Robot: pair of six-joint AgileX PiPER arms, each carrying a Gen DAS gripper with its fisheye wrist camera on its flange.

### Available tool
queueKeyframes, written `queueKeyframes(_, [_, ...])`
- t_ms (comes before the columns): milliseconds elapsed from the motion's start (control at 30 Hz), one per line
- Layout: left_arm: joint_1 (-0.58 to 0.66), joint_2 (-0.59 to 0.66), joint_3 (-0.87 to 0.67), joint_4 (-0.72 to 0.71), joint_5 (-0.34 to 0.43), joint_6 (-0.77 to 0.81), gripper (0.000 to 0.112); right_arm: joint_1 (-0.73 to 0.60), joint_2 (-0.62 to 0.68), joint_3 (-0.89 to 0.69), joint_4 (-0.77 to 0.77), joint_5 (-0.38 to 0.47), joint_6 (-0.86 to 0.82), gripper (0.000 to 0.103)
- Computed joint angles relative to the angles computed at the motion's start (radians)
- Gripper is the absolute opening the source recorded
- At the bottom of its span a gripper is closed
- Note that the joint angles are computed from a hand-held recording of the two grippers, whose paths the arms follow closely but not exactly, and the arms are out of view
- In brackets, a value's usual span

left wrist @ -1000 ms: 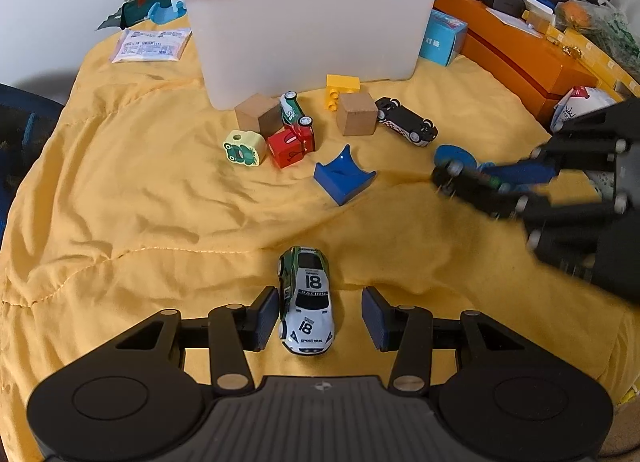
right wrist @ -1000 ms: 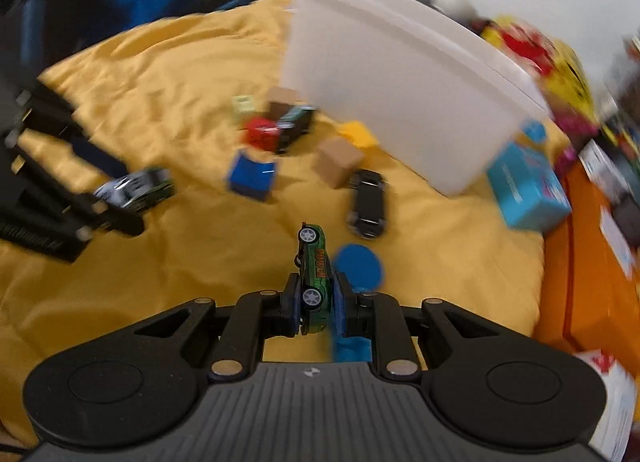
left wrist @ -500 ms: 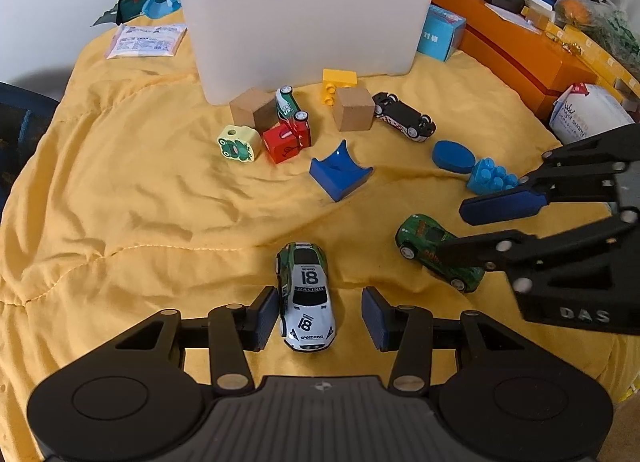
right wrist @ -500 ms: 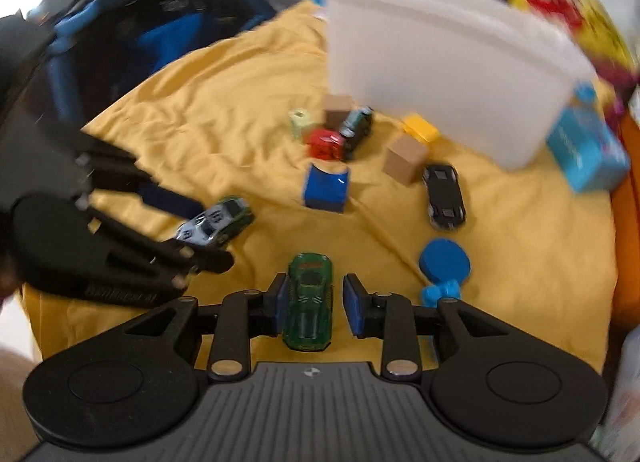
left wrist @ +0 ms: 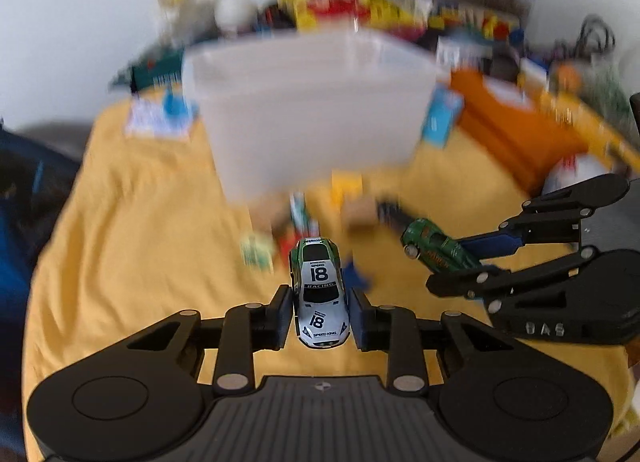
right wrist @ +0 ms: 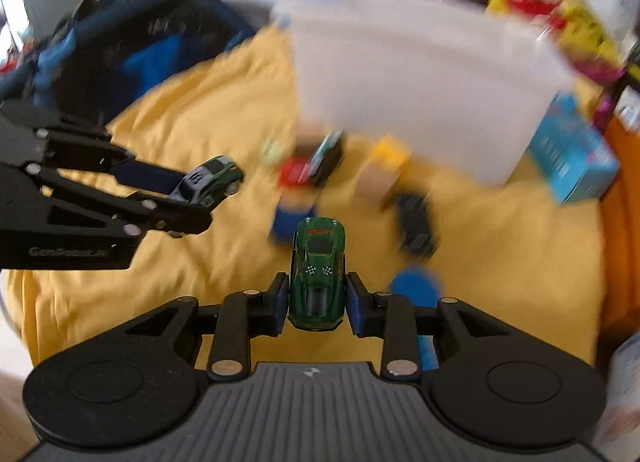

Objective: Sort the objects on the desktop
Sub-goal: 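Carry the white and green cars over the bin and open both grippers, then return both grippers to the toy pile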

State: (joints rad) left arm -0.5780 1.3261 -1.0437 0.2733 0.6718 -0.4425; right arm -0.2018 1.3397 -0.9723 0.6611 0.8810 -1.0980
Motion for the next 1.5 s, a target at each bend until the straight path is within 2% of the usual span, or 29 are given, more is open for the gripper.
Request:
queueKeyframes(167, [0.053, 0.097, -0.193, 0.044, -0.023, 0.057, 0.034, -0.025, 0.055, -0.189, 0.081, -0.044, -0.006, 0.033])
queueKeyframes(267, [0.094, 0.191, -0.337, 0.042, -0.050, 0.106, 0.034, 0.010, 0.134, -0.310, 0.062, -0.120, 0.045, 0.033])
queueKeyframes(467, [0.172, 0.440, -0.691, -0.060, -0.024, 0.215, 0.034, 0.072, 0.332, -0.534, -0.029, -0.160, 0.303, 0.033])
queueKeyframes(533, [0.177, 0.535, -0.829, -0.056, 0.025, 0.196, 0.034, 0.081, 0.387, -0.594, -0.046, -0.152, 0.341, 0.033])
queueKeyframes(600, [0.166, 0.624, -0.935, 0.035, 0.060, 0.114, 0.034, 0.090, 0.414, -0.610, -0.062, -0.168, 0.377, 0.035])
queueKeyframes(633, [0.158, 0.669, -0.995, 0.069, 0.106, 0.096, 0.036, 0.105, 0.431, -0.629, -0.104, -0.170, 0.425, 0.035])
queueKeyframes(667, [0.157, 0.691, -1.030, 0.064, 0.137, 0.104, 0.040, 0.106, 0.440, -0.646, -0.122, -0.149, 0.443, 0.041])
queueKeyframes(700, [0.159, 0.692, -1.033, 0.050, 0.147, 0.114, 0.044, 0.096, 0.445, -0.658, -0.101, -0.131, 0.424, 0.040])
queueKeyframes(767, [0.154, 0.630, -0.930, 0.057, 0.088, 0.108, 0.055, 0.074, 0.408, -0.609, -0.009, -0.142, 0.316, 0.040])
queueKeyframes(867, [0.142, 0.516, -0.758, 0.083, 0.026, 0.073, 0.063, 0.048, 0.351, -0.541, 0.053, -0.139, 0.209, 0.041])
queueKeyframes(1000, [0.126, 0.355, -0.517, 0.045, -0.033, 0.046, 0.066, -0.026, 0.278, -0.438, 0.154, -0.044, 0.063, 0.041])
queueKeyframes(1200, [0.006, 0.184, -0.188, 0.189, -0.024, -0.114, 0.066, -0.125, 0.145, -0.221, 0.187, 0.018, -0.144, 0.041])
queueKeyframes(1333, [-0.023, 0.152, -0.053, 0.108, -0.039, -0.156, 0.066, -0.165, 0.124, -0.118, 0.129, 0.035, -0.133, 0.041])
queueKeyframes(1500, [-0.006, 0.176, -0.002, -0.033, -0.064, -0.124, 0.066, -0.195, 0.098, 0.019, 0.066, 0.013, -0.145, 0.041])
